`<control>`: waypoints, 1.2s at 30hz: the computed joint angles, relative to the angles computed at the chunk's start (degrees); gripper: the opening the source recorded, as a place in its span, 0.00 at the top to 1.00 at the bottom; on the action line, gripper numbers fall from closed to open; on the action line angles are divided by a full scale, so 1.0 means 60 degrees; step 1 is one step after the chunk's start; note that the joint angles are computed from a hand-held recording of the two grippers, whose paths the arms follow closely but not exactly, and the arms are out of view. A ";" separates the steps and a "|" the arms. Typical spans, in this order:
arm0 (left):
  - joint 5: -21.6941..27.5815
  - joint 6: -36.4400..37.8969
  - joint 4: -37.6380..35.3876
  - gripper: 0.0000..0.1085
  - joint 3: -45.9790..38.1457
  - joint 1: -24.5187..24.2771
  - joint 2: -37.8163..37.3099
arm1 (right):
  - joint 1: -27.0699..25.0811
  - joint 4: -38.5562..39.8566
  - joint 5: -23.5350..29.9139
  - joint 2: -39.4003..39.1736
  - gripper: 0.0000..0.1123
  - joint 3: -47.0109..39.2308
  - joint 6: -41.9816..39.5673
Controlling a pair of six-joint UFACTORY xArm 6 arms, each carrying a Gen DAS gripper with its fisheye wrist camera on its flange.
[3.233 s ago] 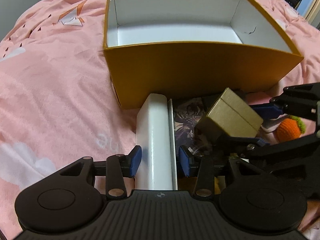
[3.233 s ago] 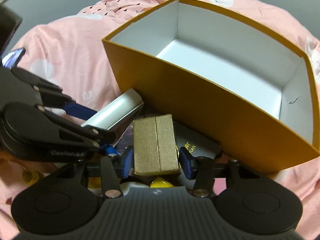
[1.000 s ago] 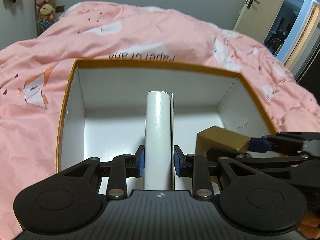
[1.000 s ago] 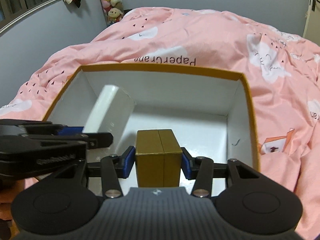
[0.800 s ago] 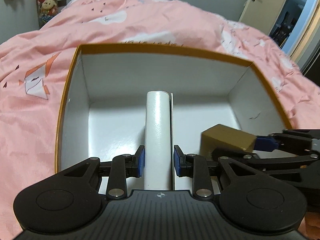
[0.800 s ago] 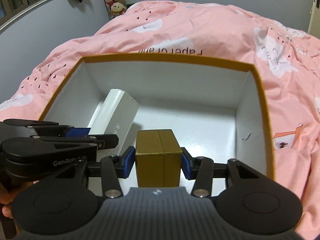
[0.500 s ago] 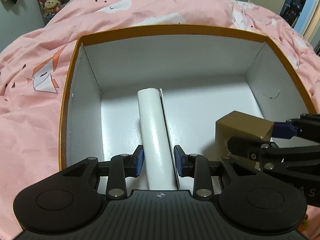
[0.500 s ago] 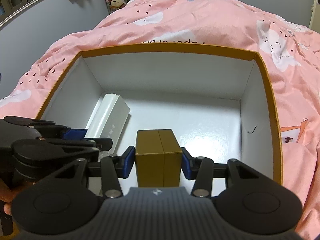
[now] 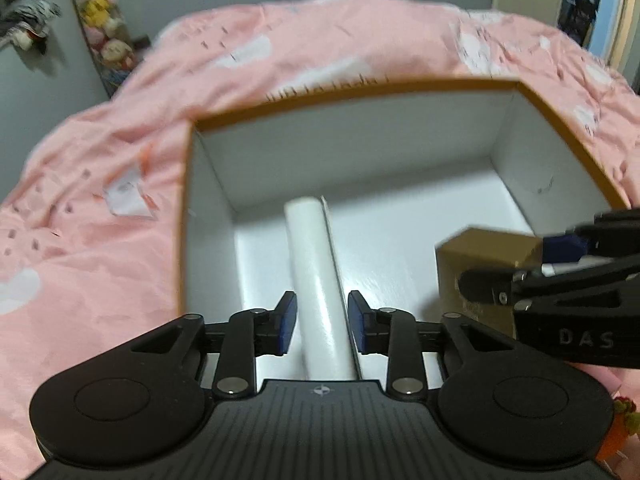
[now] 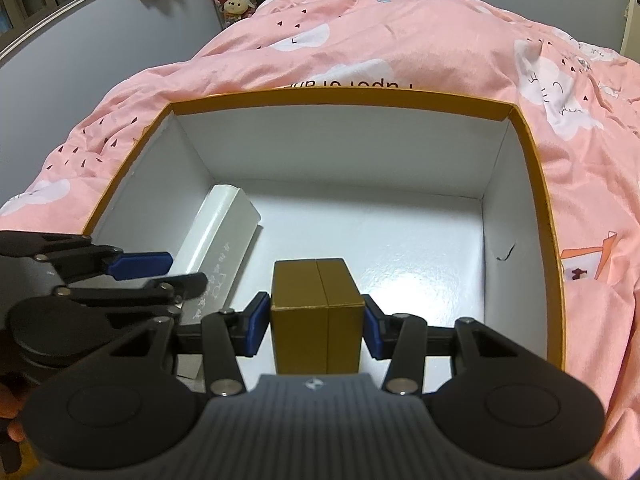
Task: Organize objects
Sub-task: 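Carry the white box and gold box over the shoebox and lower them inside, then release the white box with the left tool while the right tool releases the gold box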
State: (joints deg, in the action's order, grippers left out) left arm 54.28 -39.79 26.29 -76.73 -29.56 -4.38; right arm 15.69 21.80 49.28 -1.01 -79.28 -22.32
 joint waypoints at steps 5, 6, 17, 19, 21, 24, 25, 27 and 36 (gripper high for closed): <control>0.0315 -0.0567 0.0820 0.79 0.0061 0.0172 -0.0303 | 0.0033 0.0205 0.0234 0.0011 0.56 -0.0077 -0.0050; 0.0093 -0.0664 0.0619 0.81 0.0226 0.0301 -0.0464 | 0.0048 0.0266 0.0291 0.0010 0.56 -0.0090 -0.0078; -0.2346 -0.2461 0.0709 0.75 0.1932 0.1244 -0.2251 | 0.0409 -0.0266 0.0410 0.0385 0.57 -0.0625 0.0452; -0.2332 -0.2392 0.0461 0.75 0.1945 0.1373 -0.2238 | 0.0507 -0.0950 0.0092 0.0476 0.57 -0.0646 0.0926; -0.2418 -0.2301 0.0058 0.75 0.2033 0.1528 -0.2185 | 0.0558 -0.1327 -0.0025 0.0658 0.57 -0.0788 0.1239; -0.2705 -0.2122 -0.0616 0.75 0.2306 0.1708 -0.2225 | 0.0528 -0.1242 0.0243 0.1033 0.57 -0.1180 0.1462; -0.2853 -0.2048 -0.0843 0.75 0.2422 0.1771 -0.2252 | 0.0530 -0.1103 0.0302 0.1131 0.57 -0.1269 0.1435; -0.3057 -0.1961 -0.1117 0.77 0.2572 0.1835 -0.2280 | 0.0571 -0.0930 0.0233 0.1196 0.57 -0.1274 0.1295; -0.3405 -0.1725 -0.1518 0.86 0.2814 0.1933 -0.2291 | 0.0715 0.0084 0.1491 0.1625 0.58 -0.2039 0.0647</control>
State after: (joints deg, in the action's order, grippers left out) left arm 33.85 -50.14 17.19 -59.85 -17.97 -18.12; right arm 19.98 22.31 58.23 8.74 -91.51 -18.44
